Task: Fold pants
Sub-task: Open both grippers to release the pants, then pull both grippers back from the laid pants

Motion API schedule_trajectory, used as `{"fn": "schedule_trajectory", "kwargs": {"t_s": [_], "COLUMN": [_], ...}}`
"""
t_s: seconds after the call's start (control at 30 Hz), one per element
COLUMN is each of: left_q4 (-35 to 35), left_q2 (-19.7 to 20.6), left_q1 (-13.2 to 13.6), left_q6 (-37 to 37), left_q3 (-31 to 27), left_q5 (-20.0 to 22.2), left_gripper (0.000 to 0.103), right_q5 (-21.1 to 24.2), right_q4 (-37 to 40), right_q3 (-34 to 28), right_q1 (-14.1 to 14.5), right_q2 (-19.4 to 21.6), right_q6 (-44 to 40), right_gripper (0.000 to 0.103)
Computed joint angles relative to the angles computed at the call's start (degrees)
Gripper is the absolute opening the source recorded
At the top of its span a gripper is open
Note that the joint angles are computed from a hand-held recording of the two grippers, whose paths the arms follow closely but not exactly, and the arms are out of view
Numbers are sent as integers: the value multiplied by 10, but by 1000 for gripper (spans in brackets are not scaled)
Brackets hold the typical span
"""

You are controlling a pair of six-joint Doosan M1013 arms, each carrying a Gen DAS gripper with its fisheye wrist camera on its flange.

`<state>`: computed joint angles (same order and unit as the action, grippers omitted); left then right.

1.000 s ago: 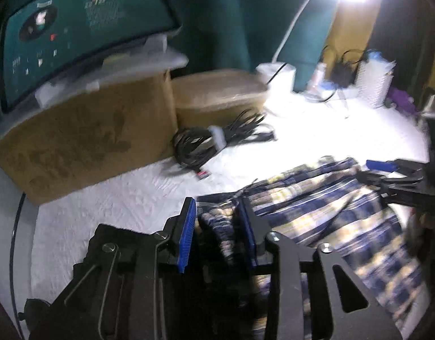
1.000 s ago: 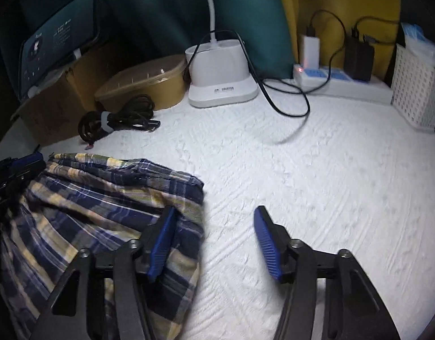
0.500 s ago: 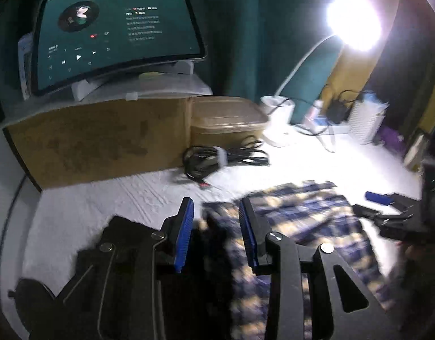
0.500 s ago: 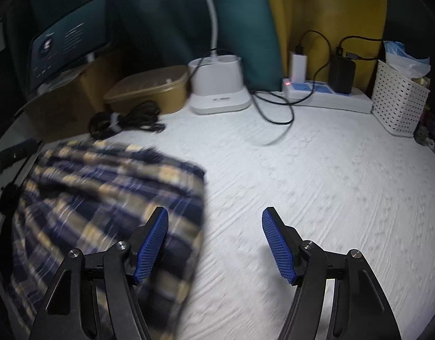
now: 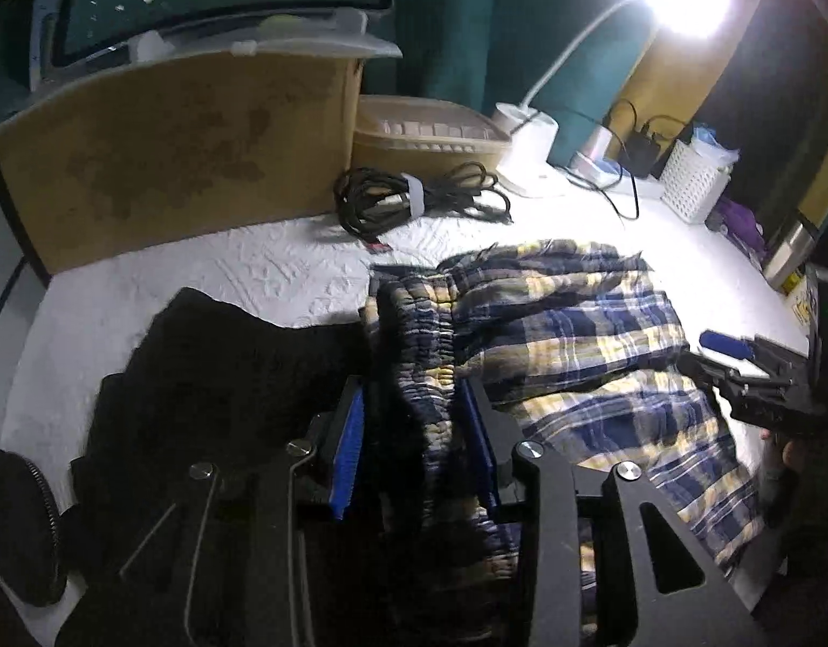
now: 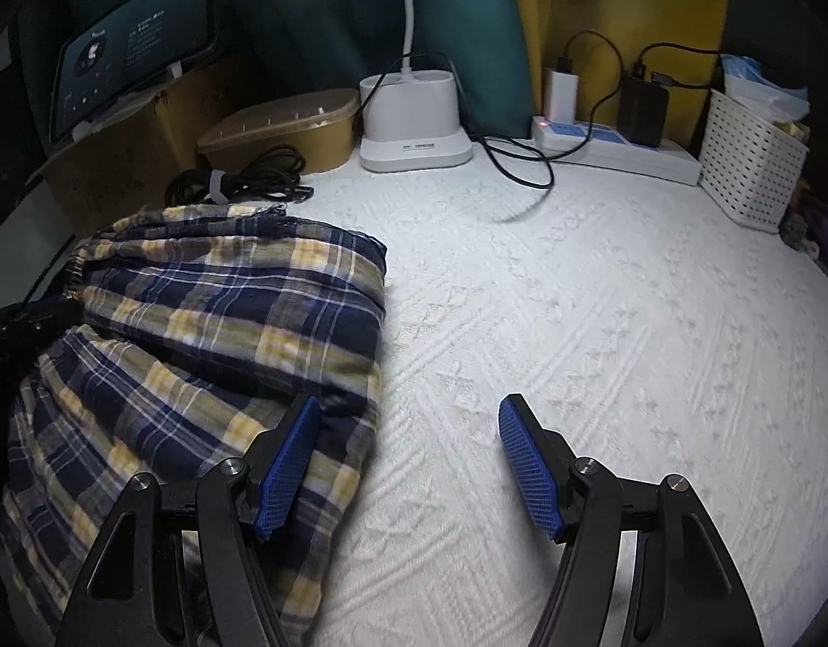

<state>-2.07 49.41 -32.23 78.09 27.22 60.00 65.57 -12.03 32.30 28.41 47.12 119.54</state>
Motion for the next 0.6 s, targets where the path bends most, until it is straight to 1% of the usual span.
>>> {"fn": "schedule_trajectory", "kwargs": {"t_s": [0.1, 0.2, 0.37, 0.47, 0.6], "left_q4": [4, 1, 1, 16, 27], "left_q2": [-24, -37, -52, -60, -63], "left_q1": [-3, -6, -12, -17, -18], "left_q6": [-4, -3, 5, -5, -17], "left_q3": [35, 56, 86, 106, 119], "left_q5": [-34, -49, -52, -53, -41], "left_gripper": [36, 36, 37, 37, 38], "right_q5": [-13, -22, -33, -38, -45], "right_q4": [3, 10, 20, 31, 46], "right_q3": [17, 31, 55, 67, 79], "right_q1": [3, 7, 13, 15, 18], "right_q2": [-11, -20, -33, -40, -47], "right_q6": [1, 1, -3, -5, -14], "right_gripper": [70, 70, 70, 70, 70]}}
